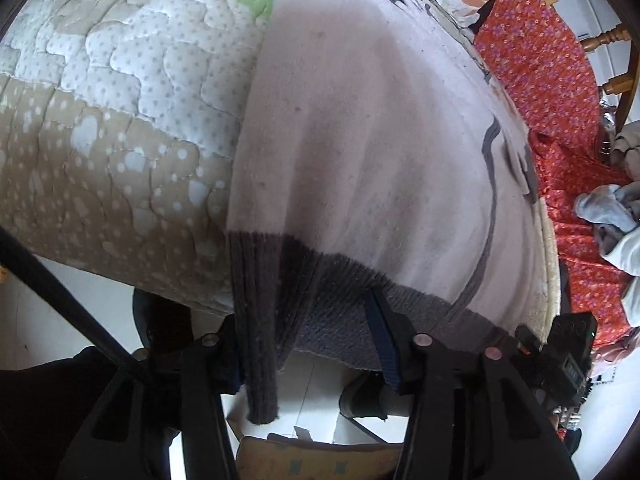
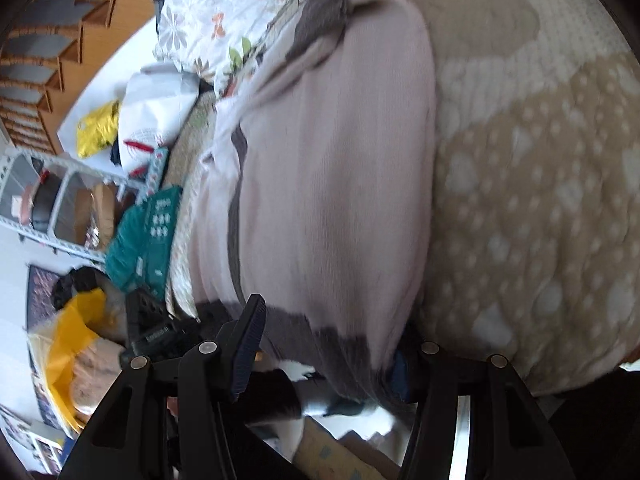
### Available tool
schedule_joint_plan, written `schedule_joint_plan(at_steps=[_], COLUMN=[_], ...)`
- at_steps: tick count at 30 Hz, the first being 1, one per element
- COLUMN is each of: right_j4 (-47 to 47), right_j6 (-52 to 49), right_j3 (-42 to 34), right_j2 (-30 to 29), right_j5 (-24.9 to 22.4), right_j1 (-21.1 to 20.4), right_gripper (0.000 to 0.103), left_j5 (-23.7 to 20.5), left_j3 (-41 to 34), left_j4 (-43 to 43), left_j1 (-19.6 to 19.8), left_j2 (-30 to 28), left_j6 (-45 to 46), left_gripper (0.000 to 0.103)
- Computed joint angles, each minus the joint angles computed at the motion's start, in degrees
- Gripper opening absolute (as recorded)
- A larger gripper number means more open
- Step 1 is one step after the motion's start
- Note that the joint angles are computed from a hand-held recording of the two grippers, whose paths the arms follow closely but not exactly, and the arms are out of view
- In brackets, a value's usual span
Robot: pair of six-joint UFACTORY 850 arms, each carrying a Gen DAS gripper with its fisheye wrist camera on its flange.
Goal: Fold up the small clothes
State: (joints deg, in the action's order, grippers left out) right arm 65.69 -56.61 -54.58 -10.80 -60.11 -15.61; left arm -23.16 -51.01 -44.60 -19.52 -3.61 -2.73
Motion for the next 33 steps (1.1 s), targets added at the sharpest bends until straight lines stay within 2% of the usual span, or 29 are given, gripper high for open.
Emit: schedule_joint_plan(at_steps=[1,3,5,8,10,13,15,18,20,24,29,33], right_j4=[-0.8,-2.5,-6.0,-5.2,-4.3,-4.5,-5.0,-5.3,-5.0,-3.7,-1.2,-0.2], right_j6=[0.2,0.4,2.6,1.8,-0.5,-3.1,-3.7,-4.1,-4.7,-5.9,-4.2,1.0], right_j3=[0.5,1.6,1.9,1.8,2.2,3.7,4.7,4.2,2.4,-3.4,-14.0,-23.6], right_j2=[0.4,1.4,2.1,2.6,3.6,6.6,8.2,8.3,7.6,6.1,1.2,-5.9], right_j5=[0.7,3.6,7.1,5.9,2.8,-3.3,-5.7,-6.4,-7.2,-6.2,-3.5,-0.5], right_j1=[0.6,2.0,3.5,2.7,1.1,-1.5,-2.8,-2.9,-2.8,-0.8,1.6,3.5], right_gripper=[0.060,0.052,0.011,0.010,0.010,0.009,0.009,0.009,0.010,0.010,0.010,0.010], left_j5=[0.2,0.6,1.7,4.9,6.3,7.8,8.9,9.5,8.9,8.5,8.0,5.6], left_j3=[-0.2,0.3,1.4,3.4,5.1,7.1,8.7,8.5,7.2,-0.5,-14.5,-26.1], left_j4=[3.3,5.7,2.9,6.1,7.7,19.7,24.3,21.2,21.9,23.5,28.5,33.2], left_j1=[-0.3,-0.3,0.4,-0.2,-1.0,-3.5,-4.8,-4.0,-3.1,-0.8,2.0,3.3], left_j2=[0.0,0.5,1.8,6.0,10.0,15.6,18.5,19.0,18.0,11.8,0.2,-9.7], left_j6=[-3.4,-7.4,-6.4,-11.5,-13.7,-25.3,-30.8,-28.5,-28.1,-27.1,-28.9,-32.4], left_gripper=[0.027,0.012,0.009,0.009,0.008,0.008,0.008,0.008,0.008,0.008,0.008,0.008])
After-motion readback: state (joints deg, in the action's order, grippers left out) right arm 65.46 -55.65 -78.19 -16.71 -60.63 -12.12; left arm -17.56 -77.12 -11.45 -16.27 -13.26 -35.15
